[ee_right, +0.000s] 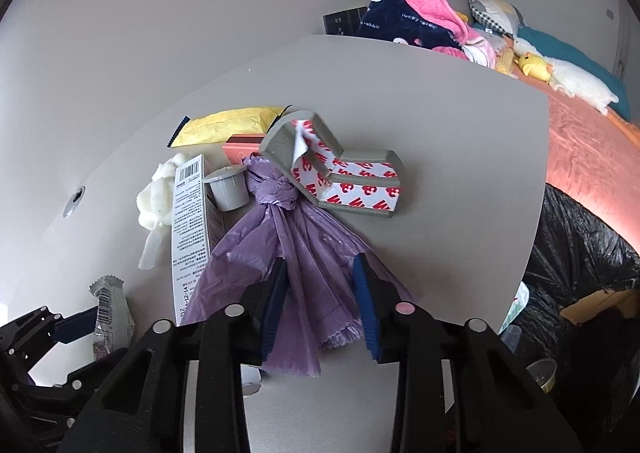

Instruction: Collect trash

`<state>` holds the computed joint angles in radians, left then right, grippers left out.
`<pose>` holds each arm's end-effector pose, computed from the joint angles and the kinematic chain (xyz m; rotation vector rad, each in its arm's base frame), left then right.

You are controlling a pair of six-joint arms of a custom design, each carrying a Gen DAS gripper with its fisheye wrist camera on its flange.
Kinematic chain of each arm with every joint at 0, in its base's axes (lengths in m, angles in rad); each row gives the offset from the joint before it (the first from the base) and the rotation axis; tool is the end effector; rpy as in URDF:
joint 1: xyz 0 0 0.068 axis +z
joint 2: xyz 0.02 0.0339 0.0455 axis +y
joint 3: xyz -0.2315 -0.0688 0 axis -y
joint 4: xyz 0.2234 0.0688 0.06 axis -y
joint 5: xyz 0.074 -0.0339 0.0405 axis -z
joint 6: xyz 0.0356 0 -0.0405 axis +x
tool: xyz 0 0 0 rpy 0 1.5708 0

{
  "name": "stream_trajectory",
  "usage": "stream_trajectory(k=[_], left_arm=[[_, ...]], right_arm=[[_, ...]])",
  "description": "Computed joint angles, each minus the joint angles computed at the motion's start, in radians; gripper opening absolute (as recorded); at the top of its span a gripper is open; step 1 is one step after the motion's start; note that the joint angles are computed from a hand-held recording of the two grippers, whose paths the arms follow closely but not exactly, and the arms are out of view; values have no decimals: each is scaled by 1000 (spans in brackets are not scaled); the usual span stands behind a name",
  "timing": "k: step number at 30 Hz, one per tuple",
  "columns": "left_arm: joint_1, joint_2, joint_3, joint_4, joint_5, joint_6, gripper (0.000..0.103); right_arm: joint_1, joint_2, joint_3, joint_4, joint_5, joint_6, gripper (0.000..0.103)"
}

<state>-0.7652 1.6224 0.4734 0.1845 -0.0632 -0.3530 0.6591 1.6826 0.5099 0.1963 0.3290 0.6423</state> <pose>0.1751 -0.1650 0.0754 0.5015 2.5229 -0.3578 0.2031 0.1428 0.0717 0.1050 2.4744 0.1322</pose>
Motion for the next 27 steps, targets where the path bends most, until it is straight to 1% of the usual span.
stream_trajectory(k=[1, 2, 3, 6, 9, 17, 20, 23, 25, 27], left_arm=[[-1, -2, -7, 7, -6, -2, 41], [0, -4, -13, 16, -10, -5, 38], [3, -4, -19, 28, -8, -6, 35], [13, -6, -50, 88, 1, -9, 32], [11, -22, -65, 108, -5, -6, 28], [31, -103, -90, 94, 7, -11, 27], [44, -146, -88, 75, 40, -15, 27], [45, -184, -77, 53, 65, -17, 27], [40, -184, -54, 40, 78, -20, 27], [22, -176, -31, 30, 71, -22, 27]], right_arm=[[1, -1, -4, 7, -8, -2, 11], [-6, -5, -14, 19, -26, -7, 6], [-1, -10, -24, 30, -29, -3, 4], [0, -37, -59, 75, -48, -6, 3], [11, -96, -96, 101, -46, -8, 3], [58, -299, -146, 40, 36, -4, 3], [68, -377, -163, 2, 49, -1, 3], [68, -455, -177, -42, 59, -3, 3], [70, -507, -189, -75, 75, 0, 3], [66, -570, -208, -110, 84, 3, 3]])
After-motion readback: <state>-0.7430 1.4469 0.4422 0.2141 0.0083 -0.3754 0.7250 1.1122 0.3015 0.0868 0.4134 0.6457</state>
